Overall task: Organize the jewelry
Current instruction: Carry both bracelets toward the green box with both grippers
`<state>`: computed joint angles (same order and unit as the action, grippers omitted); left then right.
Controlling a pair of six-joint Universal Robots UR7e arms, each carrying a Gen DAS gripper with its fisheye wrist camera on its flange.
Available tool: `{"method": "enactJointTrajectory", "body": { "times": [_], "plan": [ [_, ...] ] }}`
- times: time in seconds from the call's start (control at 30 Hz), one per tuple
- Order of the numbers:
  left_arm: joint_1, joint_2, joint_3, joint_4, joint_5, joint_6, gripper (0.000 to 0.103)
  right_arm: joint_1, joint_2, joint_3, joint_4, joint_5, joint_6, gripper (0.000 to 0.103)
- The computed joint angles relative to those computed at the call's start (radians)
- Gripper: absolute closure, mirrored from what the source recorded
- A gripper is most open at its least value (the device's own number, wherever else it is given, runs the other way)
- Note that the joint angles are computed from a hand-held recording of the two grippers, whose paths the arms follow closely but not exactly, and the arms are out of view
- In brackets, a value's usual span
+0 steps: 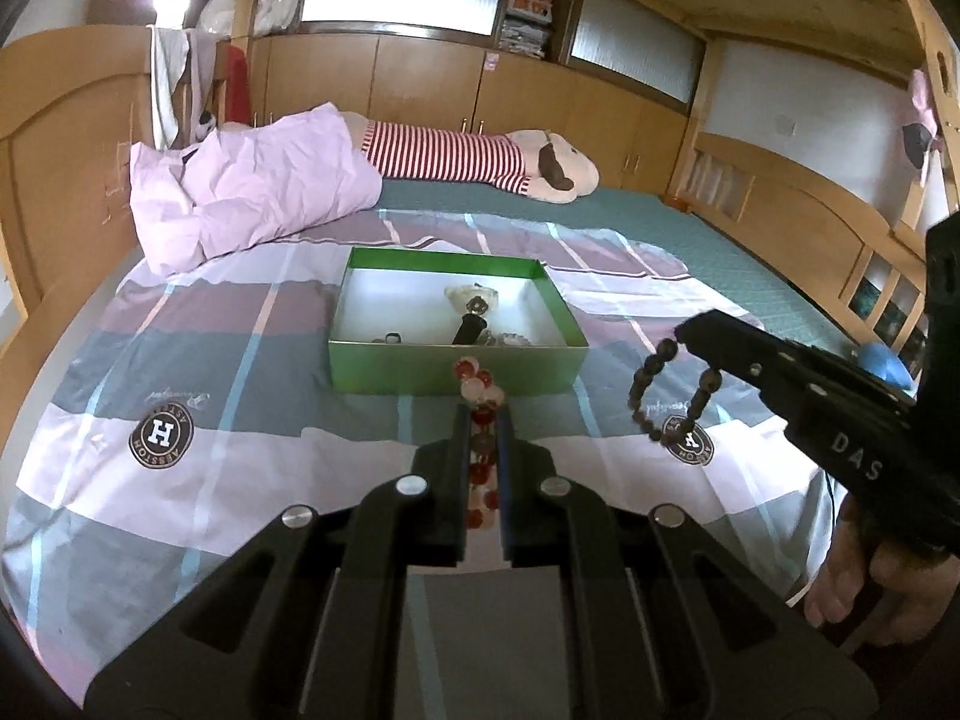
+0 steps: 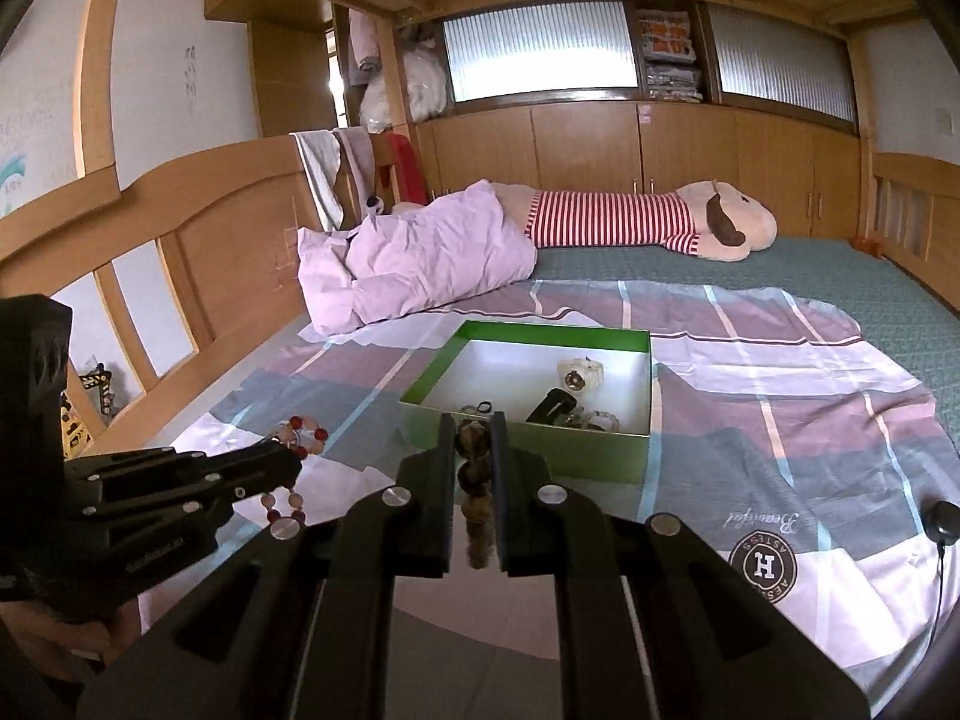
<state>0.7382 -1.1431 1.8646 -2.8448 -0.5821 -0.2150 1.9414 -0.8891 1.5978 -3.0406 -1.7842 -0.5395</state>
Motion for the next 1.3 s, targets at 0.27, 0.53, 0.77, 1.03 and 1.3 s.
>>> {"method": "enactJointTrajectory", "body": {
  "times": [0.27,0.53,0.77,1.03,1.3],
  "plan": [
    [0.005,0.004,-0.006,-0.007,0.001,0.007,0.095,-0.006,0.001,0.004,0.002,-0.003,0.003,0.092],
    [0.013,0.013,-0.014,0.003,0.015,0.006,0.095,-0.009,0.005,0.002,0.008,-0.003,-0.001,0.092],
    [0.013,0.02,-0.015,0.007,0.029,0.0,0.095,-0.011,0.007,0.002,0.011,-0.005,0.0,0.092],
    [0.016,0.027,-0.021,0.012,0.032,0.002,0.095,-0.011,0.008,0.001,0.009,-0.006,0.002,0.092],
    [0.017,0.029,-0.021,0.012,0.035,0.0,0.095,-0.013,0.01,0.0,0.008,-0.005,0.003,0.092]
  ]
}}
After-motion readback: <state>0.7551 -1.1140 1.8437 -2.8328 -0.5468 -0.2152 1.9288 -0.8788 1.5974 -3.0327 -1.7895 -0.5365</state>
